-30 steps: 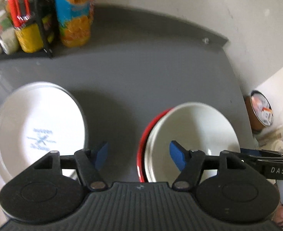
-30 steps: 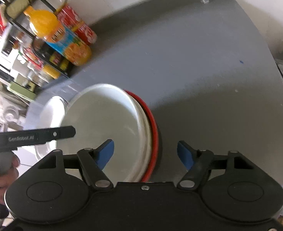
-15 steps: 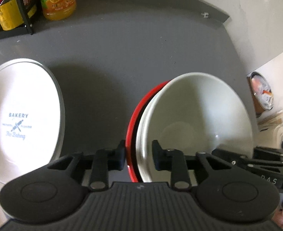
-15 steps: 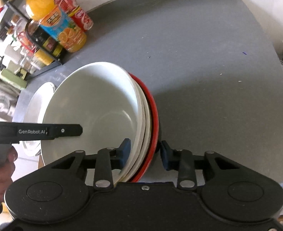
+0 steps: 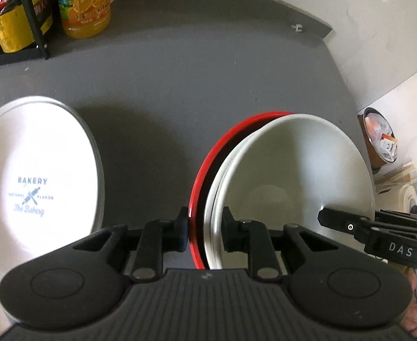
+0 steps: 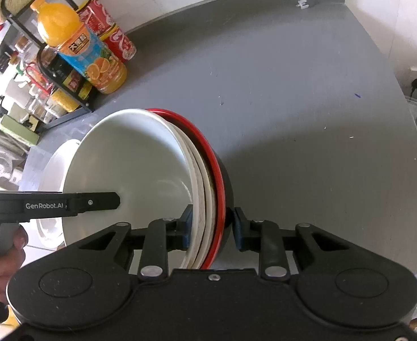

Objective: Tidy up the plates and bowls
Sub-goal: 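Carry the red bowl stack with both grippers onto the plates and open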

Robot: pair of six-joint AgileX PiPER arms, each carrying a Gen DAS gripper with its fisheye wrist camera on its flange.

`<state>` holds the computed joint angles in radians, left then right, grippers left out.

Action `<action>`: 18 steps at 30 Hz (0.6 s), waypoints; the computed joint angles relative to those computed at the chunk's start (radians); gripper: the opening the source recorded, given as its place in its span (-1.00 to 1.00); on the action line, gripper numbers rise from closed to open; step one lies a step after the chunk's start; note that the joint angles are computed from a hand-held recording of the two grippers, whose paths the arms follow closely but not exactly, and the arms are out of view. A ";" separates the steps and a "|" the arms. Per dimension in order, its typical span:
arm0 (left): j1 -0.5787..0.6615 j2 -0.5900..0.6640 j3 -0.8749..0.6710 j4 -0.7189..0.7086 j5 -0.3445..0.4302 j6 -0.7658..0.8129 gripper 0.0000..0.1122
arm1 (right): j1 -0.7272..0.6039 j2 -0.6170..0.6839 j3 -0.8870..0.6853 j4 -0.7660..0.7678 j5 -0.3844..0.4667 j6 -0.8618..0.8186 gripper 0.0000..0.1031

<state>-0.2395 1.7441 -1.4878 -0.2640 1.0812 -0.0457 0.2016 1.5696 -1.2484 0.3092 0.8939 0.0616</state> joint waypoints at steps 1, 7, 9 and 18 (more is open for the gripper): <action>0.011 0.003 -0.002 -0.014 -0.005 0.018 -0.63 | 0.008 0.005 -0.001 -0.013 -0.007 0.019 -0.49; 0.069 0.048 -0.010 -0.105 -0.008 0.102 -0.63 | 0.048 0.041 -0.049 -0.089 -0.013 0.183 -0.51; 0.073 0.073 -0.052 -0.103 0.033 0.102 -0.63 | 0.060 0.056 -0.071 -0.099 -0.001 0.199 -0.52; 0.155 0.099 -0.139 -0.145 0.084 0.176 -0.63 | 0.154 0.103 -0.237 -0.162 0.079 0.316 -0.51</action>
